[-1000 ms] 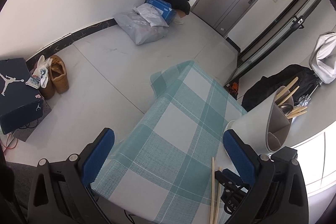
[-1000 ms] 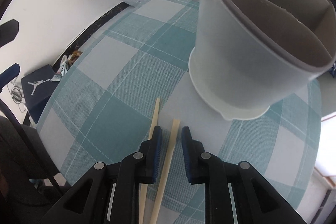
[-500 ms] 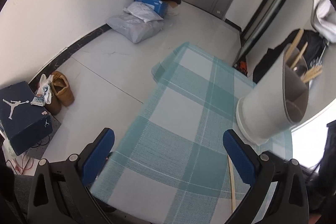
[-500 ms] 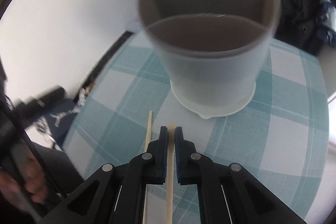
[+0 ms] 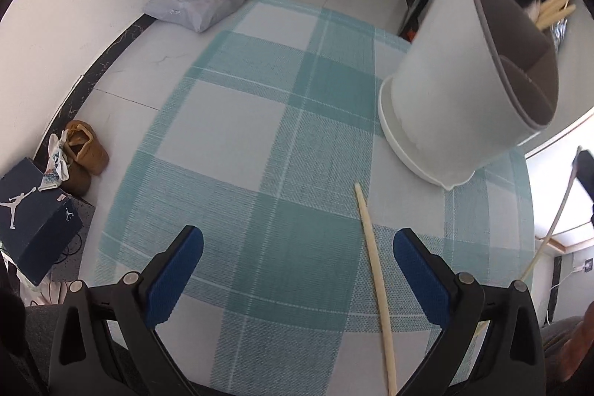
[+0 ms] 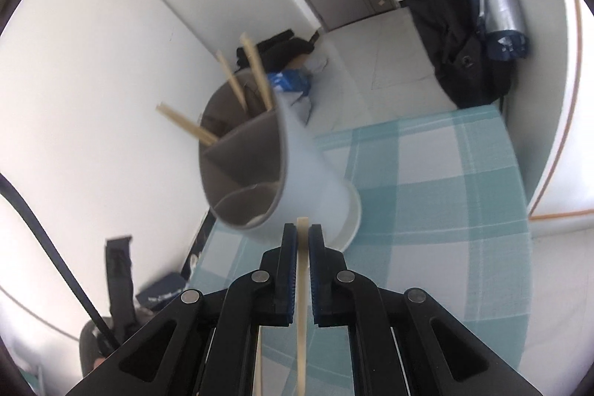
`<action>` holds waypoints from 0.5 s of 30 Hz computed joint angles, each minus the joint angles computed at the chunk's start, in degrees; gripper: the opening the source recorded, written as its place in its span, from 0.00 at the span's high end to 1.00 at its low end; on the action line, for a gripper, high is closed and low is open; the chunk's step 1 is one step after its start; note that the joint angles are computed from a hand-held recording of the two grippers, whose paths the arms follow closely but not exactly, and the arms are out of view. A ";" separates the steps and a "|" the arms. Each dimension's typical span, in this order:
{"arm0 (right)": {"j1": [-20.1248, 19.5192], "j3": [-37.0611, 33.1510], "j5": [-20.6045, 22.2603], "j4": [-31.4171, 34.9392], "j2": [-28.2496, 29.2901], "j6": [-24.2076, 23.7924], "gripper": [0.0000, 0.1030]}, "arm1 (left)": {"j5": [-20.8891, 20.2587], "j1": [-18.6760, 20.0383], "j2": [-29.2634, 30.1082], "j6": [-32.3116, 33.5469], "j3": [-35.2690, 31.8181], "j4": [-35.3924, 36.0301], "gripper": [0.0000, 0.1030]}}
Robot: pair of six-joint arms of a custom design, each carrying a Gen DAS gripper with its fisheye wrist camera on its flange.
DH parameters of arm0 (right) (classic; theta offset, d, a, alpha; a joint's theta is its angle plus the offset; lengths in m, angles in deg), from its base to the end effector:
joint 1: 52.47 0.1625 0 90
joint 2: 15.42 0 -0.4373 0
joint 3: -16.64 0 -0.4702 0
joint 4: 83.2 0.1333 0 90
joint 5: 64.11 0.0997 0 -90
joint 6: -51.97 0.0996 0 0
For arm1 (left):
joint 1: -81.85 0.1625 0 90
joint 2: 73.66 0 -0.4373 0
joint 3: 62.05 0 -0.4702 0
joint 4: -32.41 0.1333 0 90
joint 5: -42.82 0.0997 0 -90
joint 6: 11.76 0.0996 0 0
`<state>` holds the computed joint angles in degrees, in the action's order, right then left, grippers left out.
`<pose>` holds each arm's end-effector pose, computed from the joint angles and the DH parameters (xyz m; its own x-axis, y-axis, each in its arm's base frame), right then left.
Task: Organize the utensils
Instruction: 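Grasp the last chopstick with the left tool while the right tool holds its chopstick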
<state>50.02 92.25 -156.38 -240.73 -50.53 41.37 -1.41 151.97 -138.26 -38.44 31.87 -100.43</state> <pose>0.3100 -0.8012 0.0653 -0.9273 -0.3551 0.1183 -0.3695 0.8183 -0.4402 -0.0492 -0.7380 0.2830 -0.7855 -0.3394 -0.5175 -0.0247 0.8528 -0.5217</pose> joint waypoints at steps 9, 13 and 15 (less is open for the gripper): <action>-0.75 0.61 0.41 -4.38 -0.77 -2.09 0.95 | 5.67 -0.78 3.90 -1.34 -4.40 7.97 0.27; -0.73 1.45 0.16 -5.52 -1.31 -3.42 0.95 | 6.54 -1.27 4.43 0.37 -4.51 7.76 0.53; -0.83 2.02 0.51 -5.70 -1.83 -3.63 0.95 | 5.98 -1.31 4.66 0.54 -4.75 7.25 0.66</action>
<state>49.19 94.27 -155.87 -246.42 -52.36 37.75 4.57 150.67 -133.60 -37.89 27.12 -93.18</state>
